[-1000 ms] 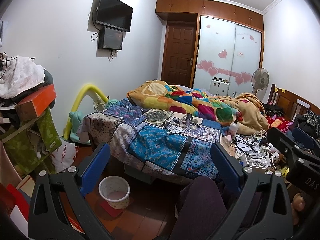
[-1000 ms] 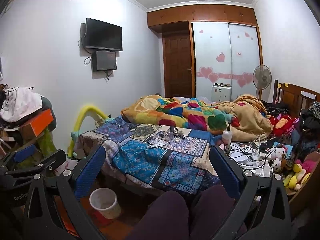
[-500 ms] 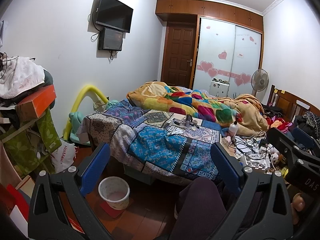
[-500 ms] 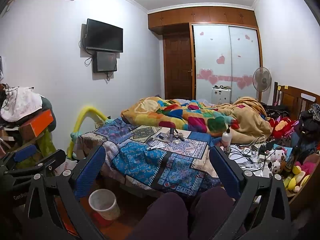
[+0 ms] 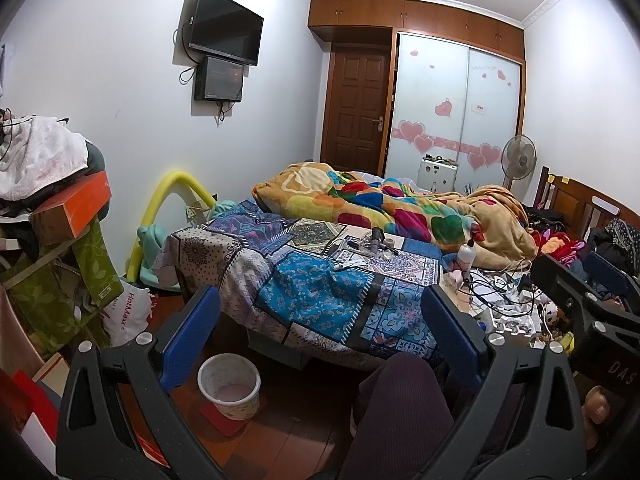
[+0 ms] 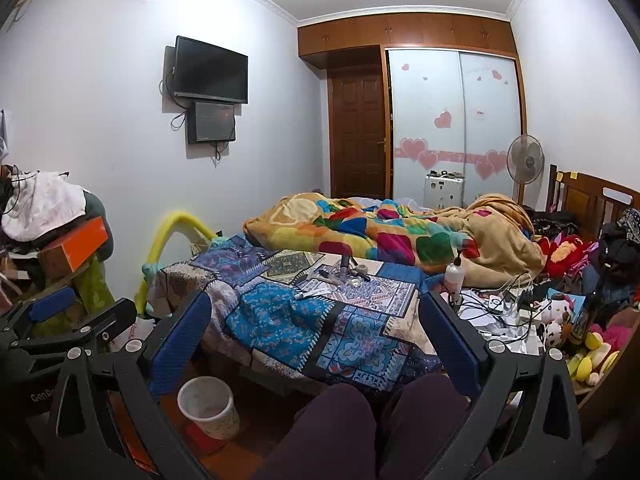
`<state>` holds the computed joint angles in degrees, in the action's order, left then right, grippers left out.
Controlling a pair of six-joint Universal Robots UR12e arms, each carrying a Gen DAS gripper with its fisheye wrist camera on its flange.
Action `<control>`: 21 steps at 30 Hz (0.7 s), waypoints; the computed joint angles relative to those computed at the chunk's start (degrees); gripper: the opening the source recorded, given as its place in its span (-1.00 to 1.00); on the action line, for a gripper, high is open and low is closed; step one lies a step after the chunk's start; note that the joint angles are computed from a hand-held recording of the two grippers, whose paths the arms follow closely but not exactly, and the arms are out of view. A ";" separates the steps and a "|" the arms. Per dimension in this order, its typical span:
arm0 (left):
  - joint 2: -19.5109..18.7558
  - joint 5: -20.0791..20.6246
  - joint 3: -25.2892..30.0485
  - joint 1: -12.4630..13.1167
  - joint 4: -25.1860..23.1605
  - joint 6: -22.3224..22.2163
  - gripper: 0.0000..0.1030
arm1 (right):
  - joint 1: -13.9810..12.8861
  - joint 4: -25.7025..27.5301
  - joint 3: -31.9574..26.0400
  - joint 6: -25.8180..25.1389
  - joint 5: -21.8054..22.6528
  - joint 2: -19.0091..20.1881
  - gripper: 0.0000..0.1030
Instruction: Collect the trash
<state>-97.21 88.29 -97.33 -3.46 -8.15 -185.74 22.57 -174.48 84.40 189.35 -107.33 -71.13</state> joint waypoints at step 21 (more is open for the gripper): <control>-3.24 0.83 4.02 0.23 -0.77 0.22 0.96 | -1.60 -1.64 -3.77 -0.96 5.27 3.18 1.00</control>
